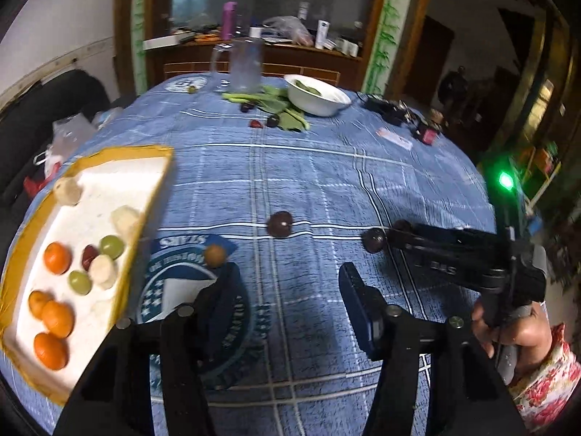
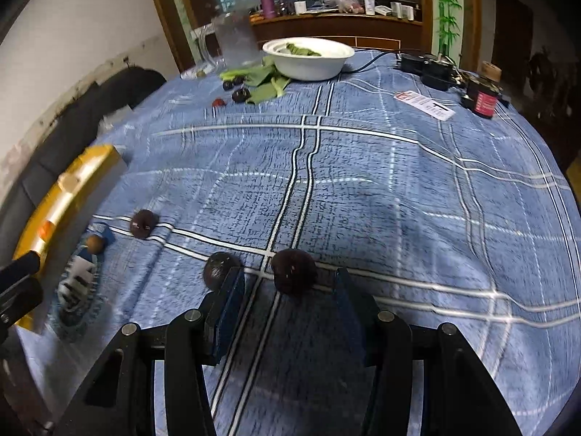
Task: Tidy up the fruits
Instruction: 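Grasp a dark plum with the right tool while the left tool approaches another plum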
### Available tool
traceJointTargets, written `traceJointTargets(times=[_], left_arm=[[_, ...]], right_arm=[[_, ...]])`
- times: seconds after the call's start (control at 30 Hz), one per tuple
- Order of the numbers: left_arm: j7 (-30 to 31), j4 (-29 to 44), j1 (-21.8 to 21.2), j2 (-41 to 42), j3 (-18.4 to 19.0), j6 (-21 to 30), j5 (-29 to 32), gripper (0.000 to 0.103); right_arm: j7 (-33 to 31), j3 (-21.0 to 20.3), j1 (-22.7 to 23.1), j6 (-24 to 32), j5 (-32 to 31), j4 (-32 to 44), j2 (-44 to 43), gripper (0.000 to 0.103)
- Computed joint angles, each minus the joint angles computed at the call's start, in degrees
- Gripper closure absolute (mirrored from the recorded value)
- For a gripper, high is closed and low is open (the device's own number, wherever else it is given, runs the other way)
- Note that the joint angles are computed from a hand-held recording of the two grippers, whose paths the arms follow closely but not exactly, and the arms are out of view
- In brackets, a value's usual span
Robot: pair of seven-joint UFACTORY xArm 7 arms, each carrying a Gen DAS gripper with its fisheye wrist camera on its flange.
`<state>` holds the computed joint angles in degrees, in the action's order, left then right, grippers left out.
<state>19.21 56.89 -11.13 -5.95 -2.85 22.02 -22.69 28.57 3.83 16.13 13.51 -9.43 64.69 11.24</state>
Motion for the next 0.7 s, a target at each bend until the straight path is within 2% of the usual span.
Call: traceJointTargets(times=[0.1,0.13,0.17,0.2,0.23,0.3,0.37,0.5,0.67,0.7], left_arm=[[1.08,2.45,-0.43,3.08,-0.51,0.74,-0.73,0.047],[1.41,3.49,-0.43,4.17,-0.75,1.44,-1.24,0.047],[1.75,4.51,-0.41,5.22,-1.08,2.11,-1.74,0.047],[2.16,5.49,-0.37,6.23,-1.47,2.73,-2.18,0.047],[2.45,6.02,-0.3,6.84,-1.87,2.96,-2.42,0.047],[2.63,7.85,-0.51,9.14,-2.88,2.88,-1.66,0.047],[1.9,9.71,-0.81,11.45,-3.75,3.0,0.09,0.048],[2.5,13.85,-0.95,16.01,-5.57,4.06,0.89,0.048],[1.02,17.91,-1.77,20.68,-6.62,3.54,4.4,0.054],[0.74,18.16,-2.06,21.09,-6.65,3.02,5.5,0.06]], right_arm=[[2.37,-1.57,1.15,-0.95,-2.93,1.25,1.6,0.05],[2.03,-1.37,0.87,-1.49,-2.63,1.38,1.85,0.058],[1.85,-1.37,0.84,-1.65,-2.63,1.6,2.07,0.07],[3.1,-2.39,1.66,-1.65,-4.32,1.73,2.18,0.075],[3.17,-2.9,1.97,-1.85,-4.64,1.53,2.09,0.076],[0.28,-0.38,-0.75,-3.48,-0.58,0.4,1.7,0.076],[1.14,-1.35,-0.44,-3.99,-0.58,-0.42,1.13,0.076],[-3.76,1.84,-4.25,-5.24,6.88,-2.06,0.24,0.076],[-5.0,1.93,-5.28,-7.08,10.84,-3.29,-0.69,0.076],[-5.19,1.96,-5.36,-7.07,11.39,-3.31,-0.69,0.076]])
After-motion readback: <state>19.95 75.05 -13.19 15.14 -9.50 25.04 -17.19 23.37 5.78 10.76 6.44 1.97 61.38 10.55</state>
